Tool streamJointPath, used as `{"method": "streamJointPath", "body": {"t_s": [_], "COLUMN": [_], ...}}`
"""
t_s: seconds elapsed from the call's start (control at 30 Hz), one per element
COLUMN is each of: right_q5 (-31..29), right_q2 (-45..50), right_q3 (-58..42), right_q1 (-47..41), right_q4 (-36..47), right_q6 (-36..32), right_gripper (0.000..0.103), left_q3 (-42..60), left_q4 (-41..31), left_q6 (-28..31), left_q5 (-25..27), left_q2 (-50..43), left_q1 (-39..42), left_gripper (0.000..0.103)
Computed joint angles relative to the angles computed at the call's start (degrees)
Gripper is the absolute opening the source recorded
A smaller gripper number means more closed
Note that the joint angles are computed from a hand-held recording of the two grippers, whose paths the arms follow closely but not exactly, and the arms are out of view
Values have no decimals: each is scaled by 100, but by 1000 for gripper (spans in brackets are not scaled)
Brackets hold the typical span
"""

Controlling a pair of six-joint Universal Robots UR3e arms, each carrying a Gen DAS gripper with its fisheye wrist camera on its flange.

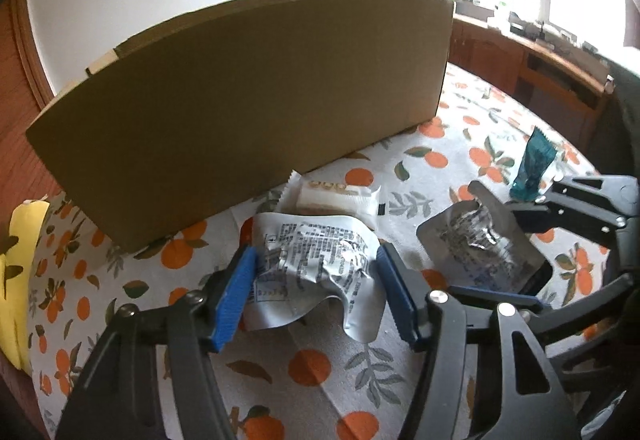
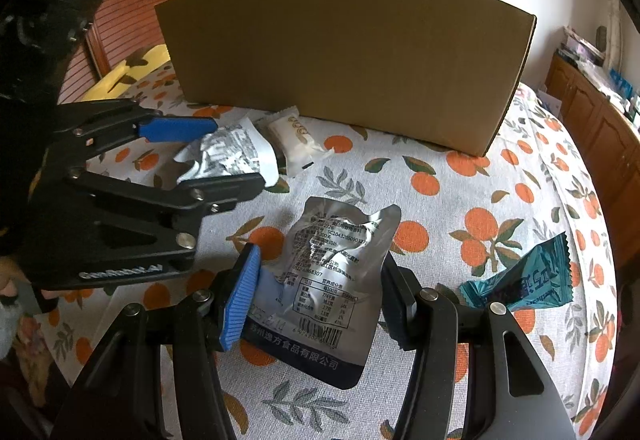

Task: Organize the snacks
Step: 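Carry both silver pouches over the box and open both tools to drop them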

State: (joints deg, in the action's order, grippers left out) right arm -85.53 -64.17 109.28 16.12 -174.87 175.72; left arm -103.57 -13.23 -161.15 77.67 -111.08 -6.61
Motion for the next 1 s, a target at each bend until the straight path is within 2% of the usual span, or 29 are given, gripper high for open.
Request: {"method": "streamJointPath", "body": {"t_s": [0.53,0.63,1.0], "right_q5": [62,257,312], "right_q2": [-40,-118,-329], "right_q3": [71,210,417], "right_q1": [-37,-137,-271], "right_q4": [-69,-182,-457], "right_q6": [29,12,-63], "right_gripper": [56,56,56], "left_q3": [-687,-711,-878], "left_q4": [471,520,560], "left_q6": [-297,-358,-427], "left_q5": [-482,-556,-910], "left_q2": [755,855,1399], "left_q1": [346,396,760], "left_gripper": [62,62,62]}}
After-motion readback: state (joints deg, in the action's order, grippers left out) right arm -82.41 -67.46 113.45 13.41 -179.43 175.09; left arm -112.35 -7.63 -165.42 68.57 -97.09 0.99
